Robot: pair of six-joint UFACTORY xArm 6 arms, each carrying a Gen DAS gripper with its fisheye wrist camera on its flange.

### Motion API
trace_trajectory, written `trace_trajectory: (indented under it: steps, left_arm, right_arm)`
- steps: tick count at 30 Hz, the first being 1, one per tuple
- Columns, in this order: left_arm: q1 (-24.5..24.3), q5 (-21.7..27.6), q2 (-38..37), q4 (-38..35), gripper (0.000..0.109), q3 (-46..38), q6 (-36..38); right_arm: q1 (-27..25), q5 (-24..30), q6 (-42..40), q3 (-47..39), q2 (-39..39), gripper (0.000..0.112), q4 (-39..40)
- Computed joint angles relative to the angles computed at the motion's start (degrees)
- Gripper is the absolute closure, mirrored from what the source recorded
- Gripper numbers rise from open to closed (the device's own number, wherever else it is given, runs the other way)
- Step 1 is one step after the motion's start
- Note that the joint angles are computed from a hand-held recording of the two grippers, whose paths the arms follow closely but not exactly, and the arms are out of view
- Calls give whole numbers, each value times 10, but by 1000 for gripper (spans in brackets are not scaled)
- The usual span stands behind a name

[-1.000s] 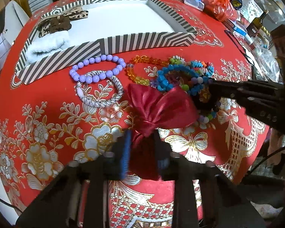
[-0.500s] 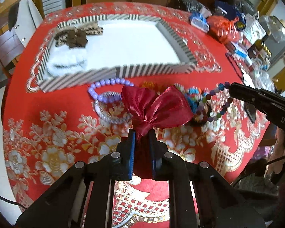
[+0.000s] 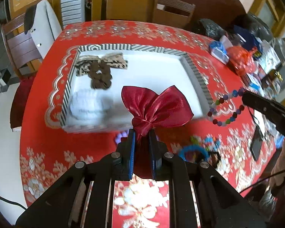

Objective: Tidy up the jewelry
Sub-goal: 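Carry the red bow and bead bracelet into the tray and open both tools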

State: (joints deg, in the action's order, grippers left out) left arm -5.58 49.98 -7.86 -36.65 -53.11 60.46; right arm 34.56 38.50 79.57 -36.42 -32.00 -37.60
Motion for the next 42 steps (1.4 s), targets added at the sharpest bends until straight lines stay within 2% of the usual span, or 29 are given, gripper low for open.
trace_trajectory:
  steps: [4, 11, 19, 23, 28, 31, 34, 37, 39, 42]
  left_arm:
    - [-25, -35, 46, 18, 96, -32, -50]
    - [-54, -53, 122, 49, 96, -88, -117]
    - [-65, -65, 189, 94, 96, -137, -179]
    - [-70, -66, 204, 100, 96, -150, -191]
    - [-74, -60, 221, 103, 96, -165, -203]
    - [-77, -60, 227, 108, 96, -170, -211]
    - [-79, -62, 229, 110, 95, -170, -215]
    - [-84, -73, 225, 118, 95, -163, -221]
    - [-85, -76, 223, 121, 94, -160, -226]
    - [-87, -76, 220, 122, 84, -158, -226]
  right_arm:
    - [-50, -52, -63, -24, 52, 104, 34]
    - [-114, -130, -201, -95, 177, 104, 130]
    - [-157, -158, -360, -194, 316, 104, 251]
    - [-189, -175, -385, -214, 358, 104, 293]
    - [-204, -188, -412, -239, 404, 104, 342]
    - [-205, -193, -387, -244, 418, 104, 333]
    - [-206, -193, -355, -244, 419, 103, 291]
    - [-206, -191, -361, -228, 401, 95, 302]
    - [-205, -193, -348, -210, 381, 86, 292]
    - [-199, -197, -329, -177, 345, 82, 283]
